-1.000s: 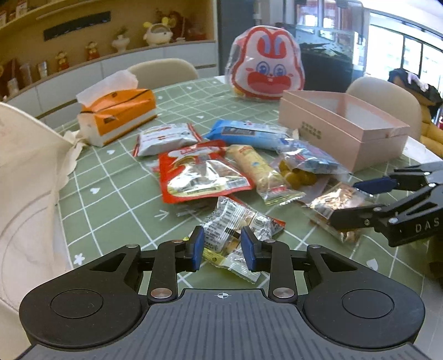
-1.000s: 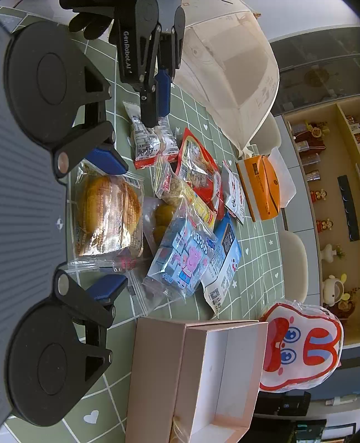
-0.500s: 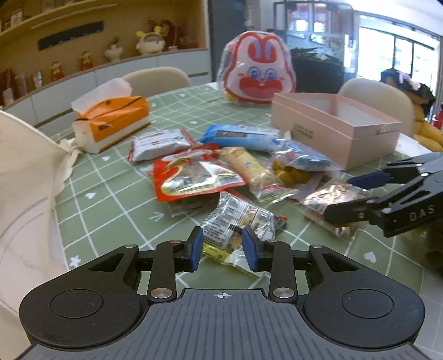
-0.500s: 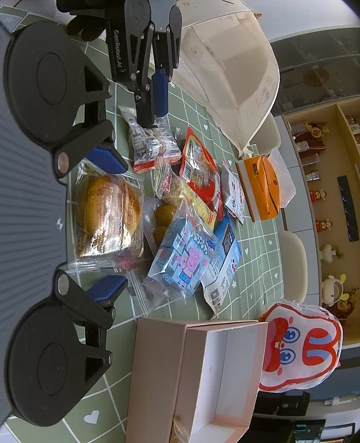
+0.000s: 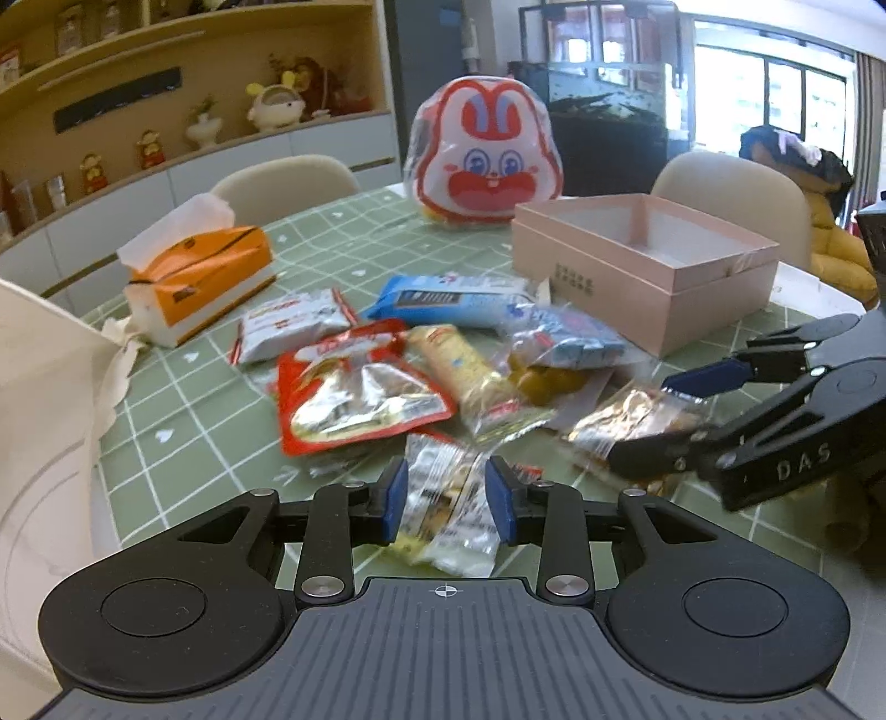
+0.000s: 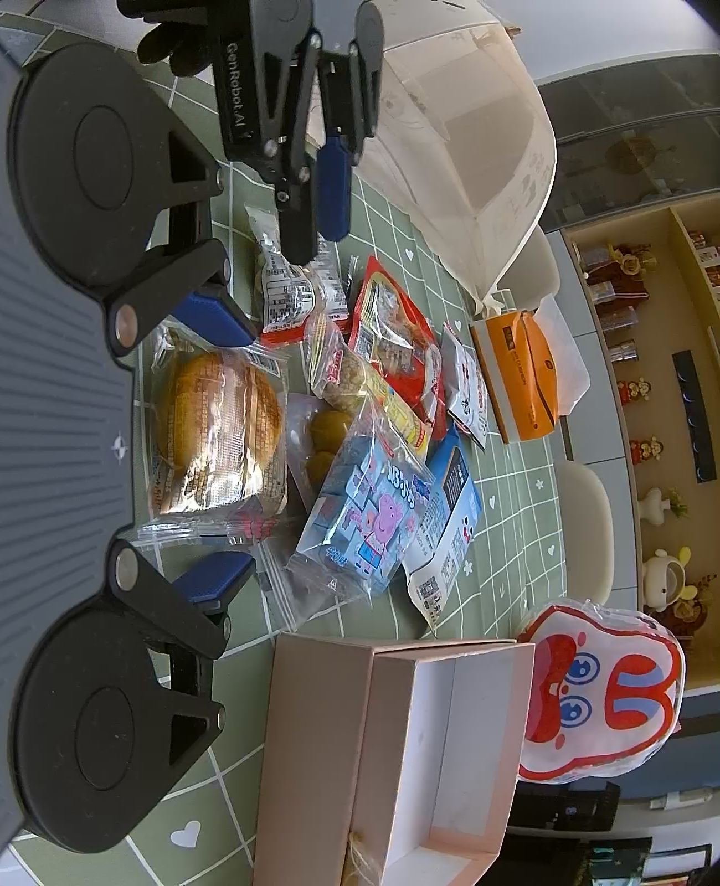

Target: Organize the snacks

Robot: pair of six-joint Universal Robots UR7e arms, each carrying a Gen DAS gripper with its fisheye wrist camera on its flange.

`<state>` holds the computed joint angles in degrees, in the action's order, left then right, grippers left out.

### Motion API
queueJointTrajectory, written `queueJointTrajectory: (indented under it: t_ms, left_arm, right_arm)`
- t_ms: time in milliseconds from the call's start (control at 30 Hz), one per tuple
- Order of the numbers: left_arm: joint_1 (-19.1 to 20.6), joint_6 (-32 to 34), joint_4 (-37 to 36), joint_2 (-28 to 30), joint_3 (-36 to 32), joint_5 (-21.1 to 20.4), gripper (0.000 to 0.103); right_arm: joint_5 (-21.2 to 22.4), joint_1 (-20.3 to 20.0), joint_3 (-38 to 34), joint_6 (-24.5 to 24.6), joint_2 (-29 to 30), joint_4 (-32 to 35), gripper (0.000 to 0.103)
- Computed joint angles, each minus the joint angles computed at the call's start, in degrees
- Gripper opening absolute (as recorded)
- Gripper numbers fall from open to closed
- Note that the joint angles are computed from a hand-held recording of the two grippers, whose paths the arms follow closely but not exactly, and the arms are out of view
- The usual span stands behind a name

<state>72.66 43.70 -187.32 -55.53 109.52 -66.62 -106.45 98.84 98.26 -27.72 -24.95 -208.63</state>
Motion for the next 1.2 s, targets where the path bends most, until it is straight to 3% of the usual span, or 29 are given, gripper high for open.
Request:
queueJointTrajectory:
  t_ms: [233,433,533,667,767,833,967,1200]
  left_arm:
    - [0.85,-2.14,-0.28,2.54,-3.55,-0.14,0.038]
    - [4.54,-16.03,12.15,2.08,-10.37,-6.83,0.036]
    - [4.78,-21.53,8.91,2.76,-11.80,-6.66,0.036]
    - [4.21,-24.95,5.63,5.23,-15.23,-5.03,0.036]
    - [3.51,-24.63,5.78,9.01,-20.09,0.96,0.036]
    - [4.17,-28.31,7.13,10.61,-23.19,2.82,0.036]
    - [7.18,-37.44,13.97,10.12,-25.47,-2.90,0.035]
    - [8.15,-37.67,11.46,7.58,-22.22,-13.02,0.039]
  right_arm:
    - [0.15,-0.13,-0.02,-0.22,0.13,-0.26,0.082]
    - [0.18,-0.14,0.02,-0.22,0.10,-0.29,0.082]
    - [0.12,-0.13,0.01,-0.28,0.10,-0.28,0.082]
    - [0.08,-0.12,-0.08,-0.37,0.19,-0.30,0.082]
    - [0.07,-0.10,-0.02,-0.34,0.19,-0.41,0.082]
    - [0.07,-0.10,-0.09,-0.35,0.22,-0.39,0.082]
    - [0.47,-0.20,0.02,-0.23,0.13,-0.29,0.082]
    - [0.09,1.06,-2.37,1.24,-1.15,4.74,0.082]
